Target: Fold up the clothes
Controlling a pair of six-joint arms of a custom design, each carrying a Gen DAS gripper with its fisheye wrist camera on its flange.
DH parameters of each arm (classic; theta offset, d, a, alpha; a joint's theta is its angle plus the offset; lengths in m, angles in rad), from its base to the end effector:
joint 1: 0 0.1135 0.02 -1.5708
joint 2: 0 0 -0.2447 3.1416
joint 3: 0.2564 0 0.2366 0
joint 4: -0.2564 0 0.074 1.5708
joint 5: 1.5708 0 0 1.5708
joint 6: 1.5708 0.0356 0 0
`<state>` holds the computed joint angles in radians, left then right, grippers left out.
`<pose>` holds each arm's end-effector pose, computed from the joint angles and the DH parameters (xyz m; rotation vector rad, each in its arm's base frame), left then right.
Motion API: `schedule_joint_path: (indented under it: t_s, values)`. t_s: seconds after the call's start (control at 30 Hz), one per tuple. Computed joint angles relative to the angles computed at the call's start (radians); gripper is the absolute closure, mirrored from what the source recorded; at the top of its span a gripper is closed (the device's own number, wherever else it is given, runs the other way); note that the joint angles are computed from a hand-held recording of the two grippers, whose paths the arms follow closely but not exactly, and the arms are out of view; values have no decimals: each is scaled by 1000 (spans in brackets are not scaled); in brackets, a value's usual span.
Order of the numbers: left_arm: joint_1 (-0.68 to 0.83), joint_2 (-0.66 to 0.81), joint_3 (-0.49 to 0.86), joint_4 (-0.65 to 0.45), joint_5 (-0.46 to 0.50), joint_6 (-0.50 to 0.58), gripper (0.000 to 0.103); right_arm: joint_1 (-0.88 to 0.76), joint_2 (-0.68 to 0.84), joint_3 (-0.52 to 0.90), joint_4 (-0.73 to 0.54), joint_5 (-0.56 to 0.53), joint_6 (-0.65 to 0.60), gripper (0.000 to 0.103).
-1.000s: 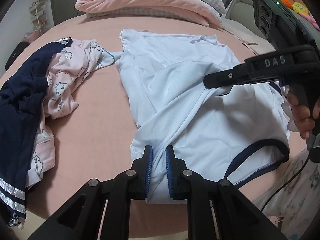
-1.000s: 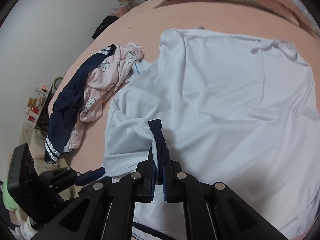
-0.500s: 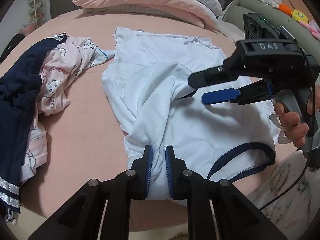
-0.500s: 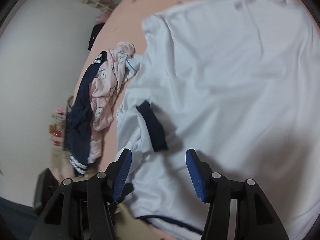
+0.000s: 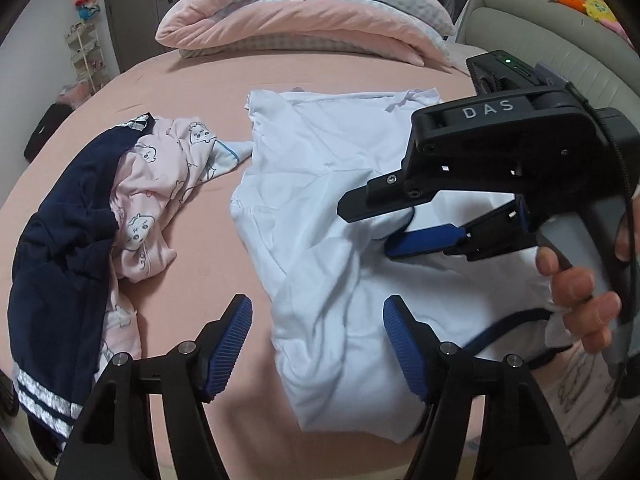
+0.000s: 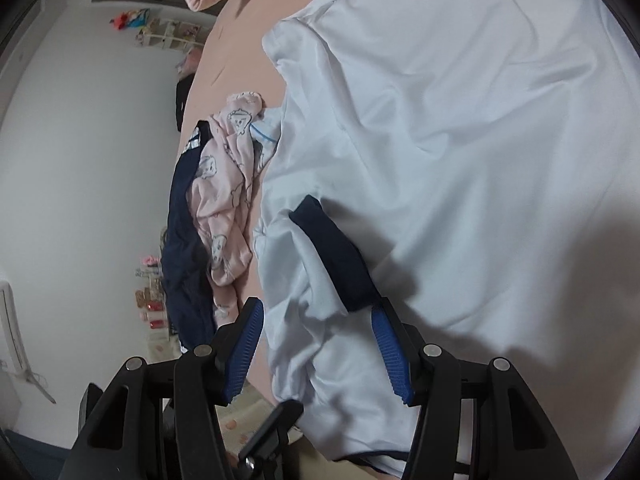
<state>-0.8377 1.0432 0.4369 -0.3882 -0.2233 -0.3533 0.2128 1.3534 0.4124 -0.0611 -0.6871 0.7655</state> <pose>0.1252 -0.1272 0.1527 0.5267 2.4833 -0.1863 0.1958 0.0654 0.1173 0.4653 2.6757 1.2239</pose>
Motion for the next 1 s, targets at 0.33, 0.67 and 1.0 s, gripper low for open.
schedule_joint_path:
  t_s: [0.33,0.67,1.0]
  values:
    - [41,106,-29,141,64,45,47,78,106,-50,314,116,220,47]
    - [4,121,-45,138,52,48,76,127,11,-22,249,231,123,89]
    - [-17,-30,-69,55,72,17,94,38,-113,-21,180,236,46,90]
